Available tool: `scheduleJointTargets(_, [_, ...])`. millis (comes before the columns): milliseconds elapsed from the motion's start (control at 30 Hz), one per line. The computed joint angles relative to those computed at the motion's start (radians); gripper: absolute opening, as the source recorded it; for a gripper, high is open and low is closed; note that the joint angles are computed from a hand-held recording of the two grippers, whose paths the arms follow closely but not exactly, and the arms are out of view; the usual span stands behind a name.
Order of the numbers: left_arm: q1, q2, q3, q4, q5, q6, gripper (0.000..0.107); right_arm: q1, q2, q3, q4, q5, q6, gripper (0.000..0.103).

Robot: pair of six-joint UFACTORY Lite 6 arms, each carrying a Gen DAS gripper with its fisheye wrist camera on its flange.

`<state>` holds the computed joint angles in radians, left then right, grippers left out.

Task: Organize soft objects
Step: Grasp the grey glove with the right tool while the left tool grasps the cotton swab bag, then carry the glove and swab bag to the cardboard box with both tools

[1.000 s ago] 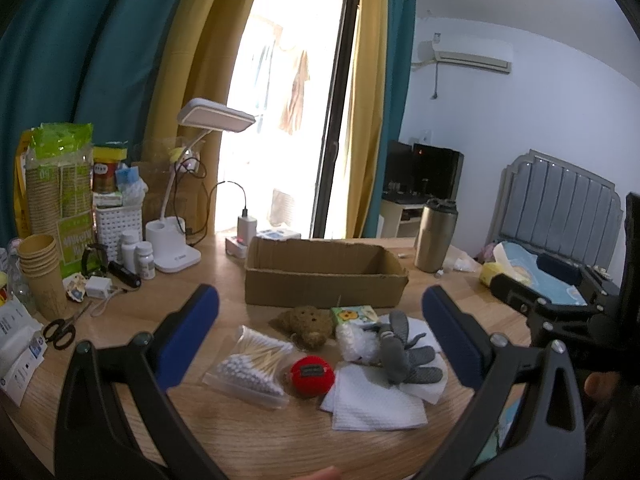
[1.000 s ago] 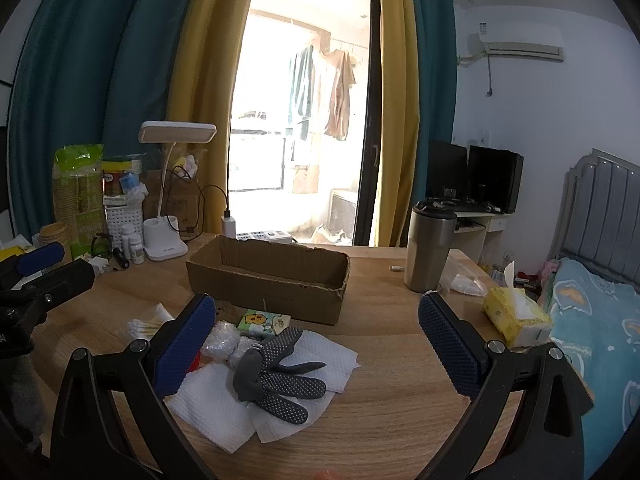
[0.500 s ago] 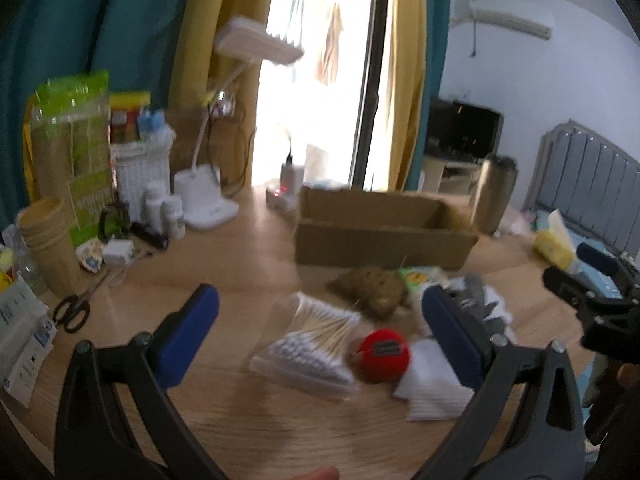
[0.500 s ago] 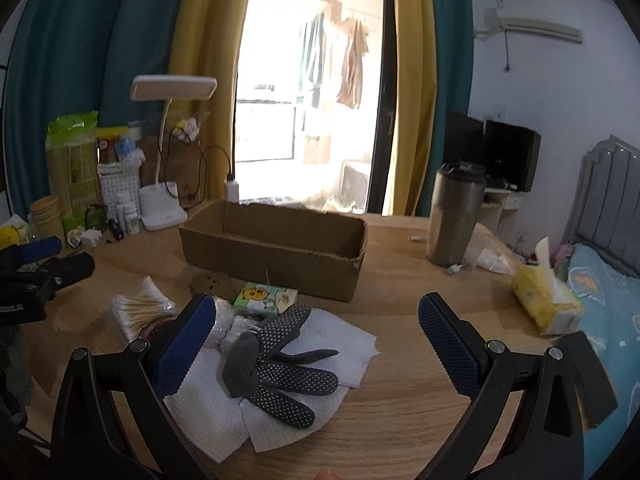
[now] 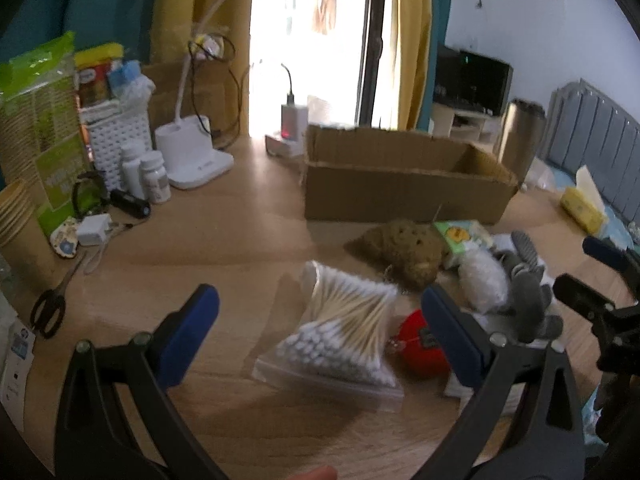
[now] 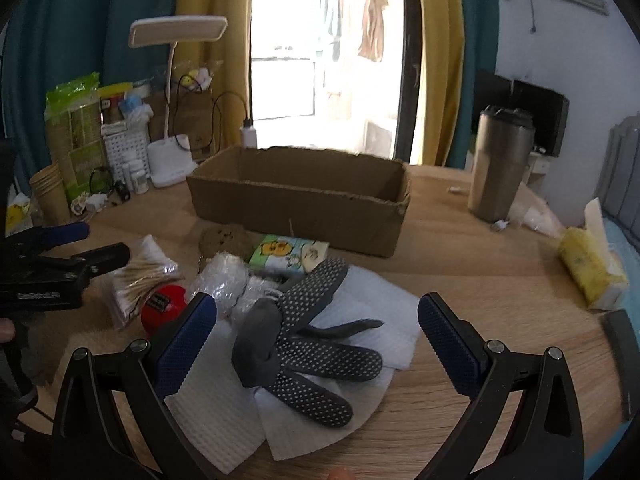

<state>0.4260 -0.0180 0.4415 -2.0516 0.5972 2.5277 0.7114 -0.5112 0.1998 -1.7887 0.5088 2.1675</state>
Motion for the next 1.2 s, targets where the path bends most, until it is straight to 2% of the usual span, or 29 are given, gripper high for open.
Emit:
scheduleJointTargets(100, [-0.016, 0.046, 0.029, -0.036, -0.022, 0.041, 0.102, -0.024, 0.045, 0.010, -0.071, -0.038, 0.057, 0.103])
scheduleJointTargets(233, [-0.017, 0.112, 0.089, 0.053, -0.044, -0.038, 0.102, -0.024, 0.084, 0.015, -0.132, -0.052, 0.124, 0.102])
scheduleJointTargets(400, [-0.041, 0.136, 0.101, 0.079, -0.058, -0.047, 0.100, -0.027, 0.143, 0.038, -0.182, -0.084, 0.164, 0.086])
scheduleJointTargets(500, [-0.062, 0.148, 0.110, 0.090, -0.073, -0.049, 0.087, -0.008, 0.180, 0.051, -0.192, -0.088, 0.173, 0.077])
scheduleJointTargets(633, [-0.076, 0.176, 0.131, 0.120, -0.090, -0.077, 0.080, -0.002, 0.209, 0.060, -0.216, -0.101, 0.190, 0.067])
scheduleJointTargets(700, [-0.082, 0.188, 0.142, 0.138, -0.098, -0.092, 0.072, -0.008, 0.221, 0.062, -0.248, -0.110, 0.214, 0.062])
scheduleJointTargets(733, [-0.083, 0.193, 0.145, 0.147, -0.100, -0.097, 0.067, -0.008, 0.223, 0.060, -0.258, -0.111, 0.222, 0.058])
scheduleJointTargets(867, [-0.078, 0.204, 0.152, 0.196, -0.096, -0.138, 0.055, -0.014, 0.231, 0.057, -0.304, -0.118, 0.260, 0.043])
scheduleJointTargets(1033, [-0.056, 0.198, 0.145, 0.242, -0.072, -0.174, 0.049, -0.018, 0.195, 0.037, -0.340, -0.122, 0.285, 0.033])
scheduleJointTargets(1200, [-0.036, 0.174, 0.135, 0.310, -0.045, -0.234, 0.047, -0.016, 0.130, 0.017, -0.296, -0.120, 0.235, 0.029])
